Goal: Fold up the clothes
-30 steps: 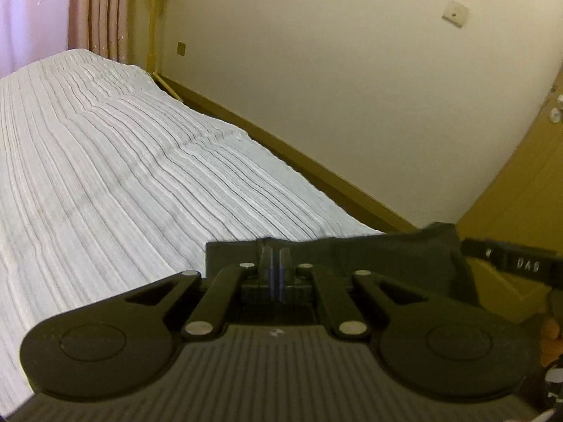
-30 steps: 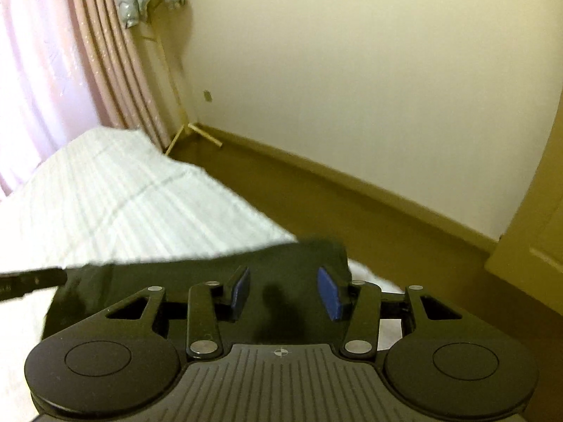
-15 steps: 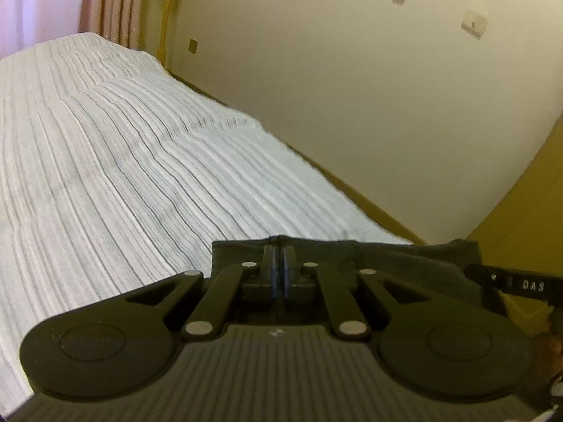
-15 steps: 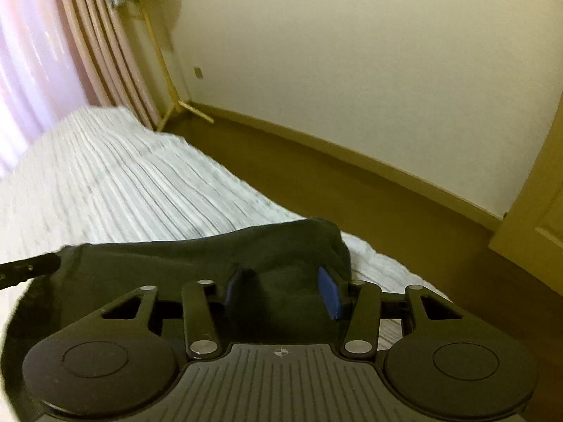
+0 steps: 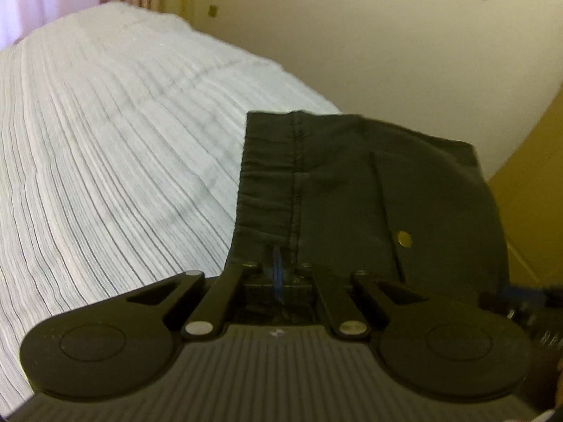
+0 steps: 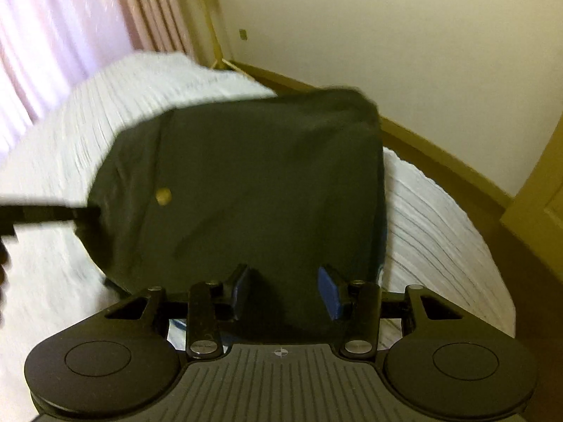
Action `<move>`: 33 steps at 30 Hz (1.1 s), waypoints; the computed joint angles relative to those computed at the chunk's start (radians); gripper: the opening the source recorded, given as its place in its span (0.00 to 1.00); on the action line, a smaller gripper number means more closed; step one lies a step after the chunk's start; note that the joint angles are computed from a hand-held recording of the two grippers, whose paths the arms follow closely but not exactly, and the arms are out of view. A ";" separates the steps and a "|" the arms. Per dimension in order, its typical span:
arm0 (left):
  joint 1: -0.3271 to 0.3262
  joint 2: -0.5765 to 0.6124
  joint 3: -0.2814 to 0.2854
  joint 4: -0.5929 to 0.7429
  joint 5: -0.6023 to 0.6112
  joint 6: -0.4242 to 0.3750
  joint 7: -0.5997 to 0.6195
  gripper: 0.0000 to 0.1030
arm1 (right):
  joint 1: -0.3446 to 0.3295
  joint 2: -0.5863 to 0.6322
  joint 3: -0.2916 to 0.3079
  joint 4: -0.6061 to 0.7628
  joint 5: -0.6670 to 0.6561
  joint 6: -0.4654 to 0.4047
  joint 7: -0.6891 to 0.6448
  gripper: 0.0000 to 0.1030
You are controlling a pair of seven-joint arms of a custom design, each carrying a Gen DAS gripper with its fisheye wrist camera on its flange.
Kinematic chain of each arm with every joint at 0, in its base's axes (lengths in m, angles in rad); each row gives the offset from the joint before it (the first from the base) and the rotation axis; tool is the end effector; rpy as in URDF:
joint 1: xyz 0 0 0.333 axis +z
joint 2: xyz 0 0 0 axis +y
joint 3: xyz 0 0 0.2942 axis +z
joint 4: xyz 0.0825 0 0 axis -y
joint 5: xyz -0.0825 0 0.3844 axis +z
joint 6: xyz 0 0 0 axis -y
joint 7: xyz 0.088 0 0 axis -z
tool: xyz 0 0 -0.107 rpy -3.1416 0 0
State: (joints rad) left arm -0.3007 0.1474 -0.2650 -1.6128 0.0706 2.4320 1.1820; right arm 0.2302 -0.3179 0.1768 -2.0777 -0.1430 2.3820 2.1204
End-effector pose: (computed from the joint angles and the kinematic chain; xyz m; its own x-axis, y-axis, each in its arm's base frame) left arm 0.5569 -0.3393 0.5947 -0.2599 -0.9428 0.2087 -0.8016 0.0901 -0.5911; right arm 0.4690 0.2123 0.6088 -0.0187 -0.9914 -0.1298 -0.8070 0.0916 -0.5834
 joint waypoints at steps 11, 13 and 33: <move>-0.033 -0.019 -0.006 0.075 0.077 -0.141 -0.029 0.02 | 0.022 -0.030 -0.004 0.014 0.017 -0.063 0.099 0.46; -0.037 -0.075 -0.012 0.055 0.061 -0.179 -0.018 0.02 | 0.021 -0.088 0.002 -0.004 0.060 -0.089 0.149 0.46; -0.071 -0.722 0.024 -0.196 -0.049 -0.482 0.065 0.41 | 0.032 -0.304 0.314 0.265 -0.054 -0.561 0.479 0.84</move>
